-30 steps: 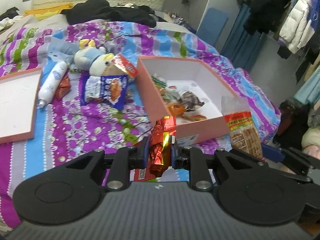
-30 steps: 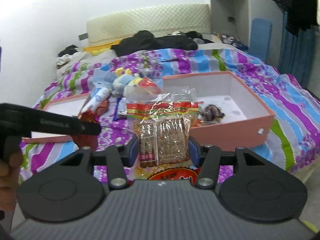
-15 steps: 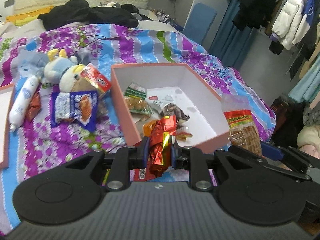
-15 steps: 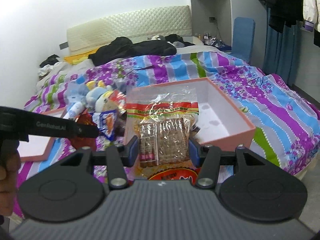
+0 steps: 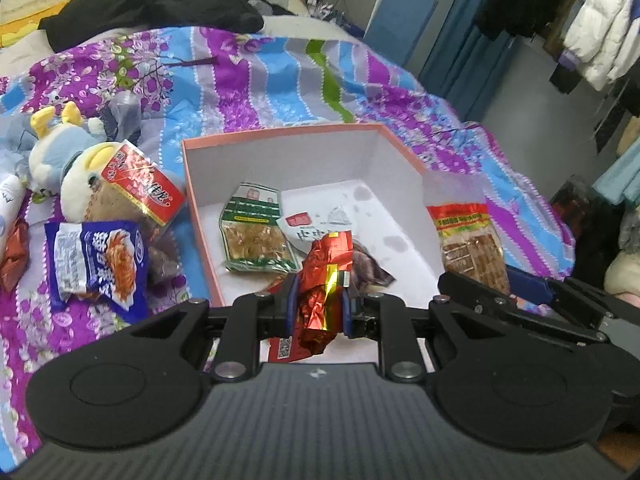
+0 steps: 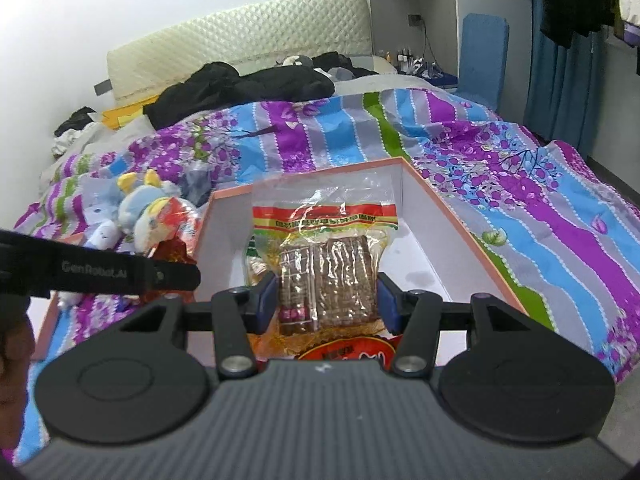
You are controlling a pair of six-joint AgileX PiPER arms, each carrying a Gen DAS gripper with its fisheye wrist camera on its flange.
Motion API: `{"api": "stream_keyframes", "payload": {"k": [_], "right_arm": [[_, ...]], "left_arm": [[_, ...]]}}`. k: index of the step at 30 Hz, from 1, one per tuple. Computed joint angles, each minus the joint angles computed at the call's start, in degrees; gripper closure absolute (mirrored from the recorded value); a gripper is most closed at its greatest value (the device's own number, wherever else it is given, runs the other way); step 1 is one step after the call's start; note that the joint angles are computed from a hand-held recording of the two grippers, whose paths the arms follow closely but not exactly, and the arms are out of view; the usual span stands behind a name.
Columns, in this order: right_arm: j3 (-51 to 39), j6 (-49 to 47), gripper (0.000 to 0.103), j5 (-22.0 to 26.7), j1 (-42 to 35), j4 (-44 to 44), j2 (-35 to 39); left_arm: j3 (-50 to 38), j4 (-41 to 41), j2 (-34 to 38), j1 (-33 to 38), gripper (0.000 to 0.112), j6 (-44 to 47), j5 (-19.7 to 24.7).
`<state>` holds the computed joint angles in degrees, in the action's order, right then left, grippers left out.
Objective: Organize snacks
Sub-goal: 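Open both grippers to drop the packets into the pink box, then lift both tools away from the pink box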
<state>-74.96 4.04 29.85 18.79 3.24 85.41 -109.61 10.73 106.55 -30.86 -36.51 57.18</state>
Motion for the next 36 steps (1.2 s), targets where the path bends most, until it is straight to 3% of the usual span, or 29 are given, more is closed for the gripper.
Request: {"api": "stream_keyframes", "payload": {"k": [6,12,15,19,26,36], "right_arm": [[-6.8,-4.4,0.049,1.4,-2.4,4.2,9.9],[-8.9,-3.5,0.046,2.6,-3.4,4.3,14.1],[-9.2,-2.9,0.035,3.6,-3.3,3.9,14.5],[-7.9,-2.7,0.034,3.6,-2.8,3.6,12.4],[-3.0,1.0,0.034,3.7,-0.9,1.4,3.8],[4.1,10.7,0.034,6.0,6.6,-6.0,-10.9]], "left_arm": [[-6.1,-4.4,7.1,4.3,0.088,3.9,-0.1],[-8.6,-6.4,10.2,6.4,0.088,6.2,-0.1],[-8.2,-5.5,9.9,6.4,0.086,6.4,-0.2],[-4.7,-4.8,6.4,6.0,0.079,5.6,-1.4],[3.8,0.4,-4.4,2.7,0.078,1.4,-1.1],[15.5,12.1,-21.8,-7.3,0.078,-10.7,4.0]]}}
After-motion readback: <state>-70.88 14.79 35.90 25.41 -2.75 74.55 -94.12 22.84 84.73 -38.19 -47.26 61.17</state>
